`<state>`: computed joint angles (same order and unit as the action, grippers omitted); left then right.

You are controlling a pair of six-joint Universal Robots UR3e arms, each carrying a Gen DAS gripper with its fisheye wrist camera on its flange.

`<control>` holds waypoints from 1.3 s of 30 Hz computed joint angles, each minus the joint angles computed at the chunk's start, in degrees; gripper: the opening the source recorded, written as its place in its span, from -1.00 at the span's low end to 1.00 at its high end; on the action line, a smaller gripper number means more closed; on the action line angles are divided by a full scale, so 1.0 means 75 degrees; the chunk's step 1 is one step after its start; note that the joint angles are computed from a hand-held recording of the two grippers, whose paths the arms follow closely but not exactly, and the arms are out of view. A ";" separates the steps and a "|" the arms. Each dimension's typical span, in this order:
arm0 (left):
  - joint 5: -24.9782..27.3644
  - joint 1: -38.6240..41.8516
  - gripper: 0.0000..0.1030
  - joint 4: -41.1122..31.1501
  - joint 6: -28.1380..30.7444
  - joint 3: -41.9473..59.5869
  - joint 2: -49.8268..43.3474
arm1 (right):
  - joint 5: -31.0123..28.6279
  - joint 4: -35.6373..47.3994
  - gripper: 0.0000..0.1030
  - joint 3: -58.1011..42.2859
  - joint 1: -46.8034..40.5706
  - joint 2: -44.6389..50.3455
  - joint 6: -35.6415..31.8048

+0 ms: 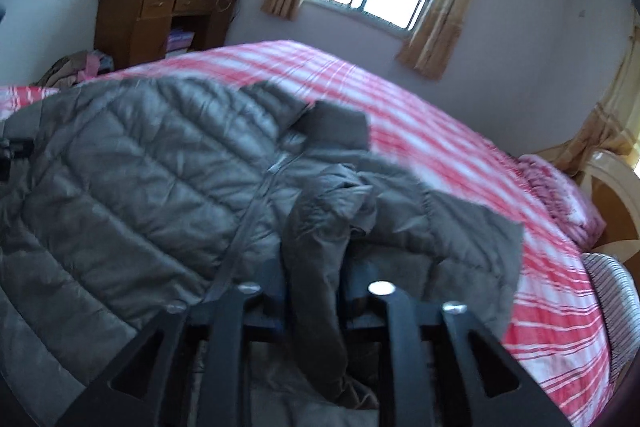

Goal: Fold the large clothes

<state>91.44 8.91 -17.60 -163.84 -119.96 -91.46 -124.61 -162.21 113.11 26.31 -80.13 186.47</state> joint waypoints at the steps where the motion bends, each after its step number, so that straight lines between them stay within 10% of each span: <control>1: 0.0022 -0.0029 0.98 -0.0018 0.0018 -0.0012 0.0081 | 0.0299 -0.0080 0.45 0.0142 -0.0013 -0.0092 -0.0035; 13: -0.0153 -0.1373 0.98 -0.1491 -0.0519 0.0996 0.0635 | 0.0040 -0.0164 0.77 0.2162 0.1269 -0.2611 -0.0236; 24: -0.0069 -0.3892 0.95 -0.2913 -0.1534 0.4534 -0.2734 | 0.0632 0.0799 0.80 0.4709 -0.1659 -0.5392 0.0161; 26: -0.0043 -0.4098 0.55 -0.3174 -0.1612 0.5150 -0.3334 | 0.0801 0.0731 0.86 0.4833 -0.1826 -0.5454 0.0245; 28: -0.0453 -0.4026 -0.41 -0.3518 -0.1599 0.5463 -0.3600 | 0.0694 0.0677 0.90 0.4838 -0.1713 -0.5284 0.0407; 39: -0.0552 -0.3276 -0.74 -0.1597 -0.1048 0.2645 -0.1179 | 0.1055 0.0857 1.00 0.5251 -0.2402 -0.6104 0.0029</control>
<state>87.31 -15.66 -29.58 -171.70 -100.13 -100.31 -116.70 -155.79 152.49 8.29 -125.92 186.69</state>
